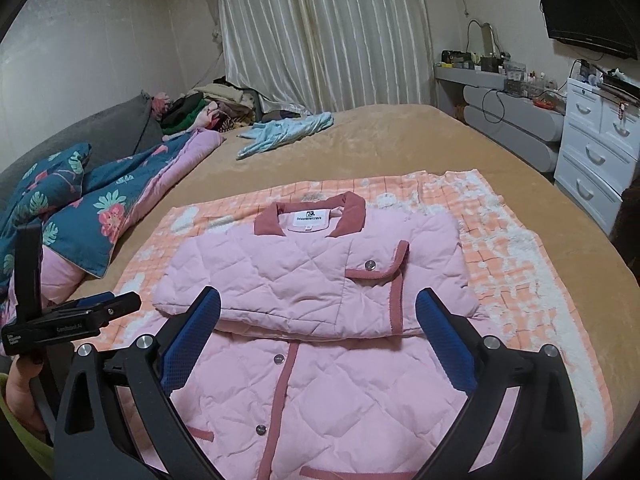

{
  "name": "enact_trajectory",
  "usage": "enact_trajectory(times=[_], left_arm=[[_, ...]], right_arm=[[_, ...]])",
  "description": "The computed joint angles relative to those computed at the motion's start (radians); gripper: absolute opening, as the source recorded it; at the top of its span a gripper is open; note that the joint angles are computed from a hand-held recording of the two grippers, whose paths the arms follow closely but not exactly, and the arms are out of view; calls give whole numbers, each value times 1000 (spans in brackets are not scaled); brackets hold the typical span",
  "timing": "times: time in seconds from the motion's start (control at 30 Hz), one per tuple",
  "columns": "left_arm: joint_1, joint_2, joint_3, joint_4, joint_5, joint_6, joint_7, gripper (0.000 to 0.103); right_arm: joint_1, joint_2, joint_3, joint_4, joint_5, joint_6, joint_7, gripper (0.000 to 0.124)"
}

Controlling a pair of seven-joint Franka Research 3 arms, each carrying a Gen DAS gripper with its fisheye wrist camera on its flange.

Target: Fold large clothes

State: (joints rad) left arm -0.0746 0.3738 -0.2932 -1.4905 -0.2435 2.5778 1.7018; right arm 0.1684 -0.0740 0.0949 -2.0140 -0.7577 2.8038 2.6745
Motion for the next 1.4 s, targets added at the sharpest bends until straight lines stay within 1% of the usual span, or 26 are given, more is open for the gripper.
enact_trajectory(times=[0.17,0.5,0.87,1.17,1.4], left_arm=[[5,-41,-8,-47,-21,17,19,94],[1,-101,-6,-109,-69,37,58,94],[-18,-163,10,-172,-92,54,89,94],[-29,-247,30,-286,-143,96,134,94],[-49,-297,54,-355,-149,126,142,94]], right_arm=[[-3,-28,10,-26,-8,-5,8,98],[-31,-81,50,-63,-26,-4,22,98],[-64,-145,96,-102,-25,-17,5,99],[-95,-205,134,-165,-18,-33,10,99],[-119,-249,162,-212,-2,-37,11,99]])
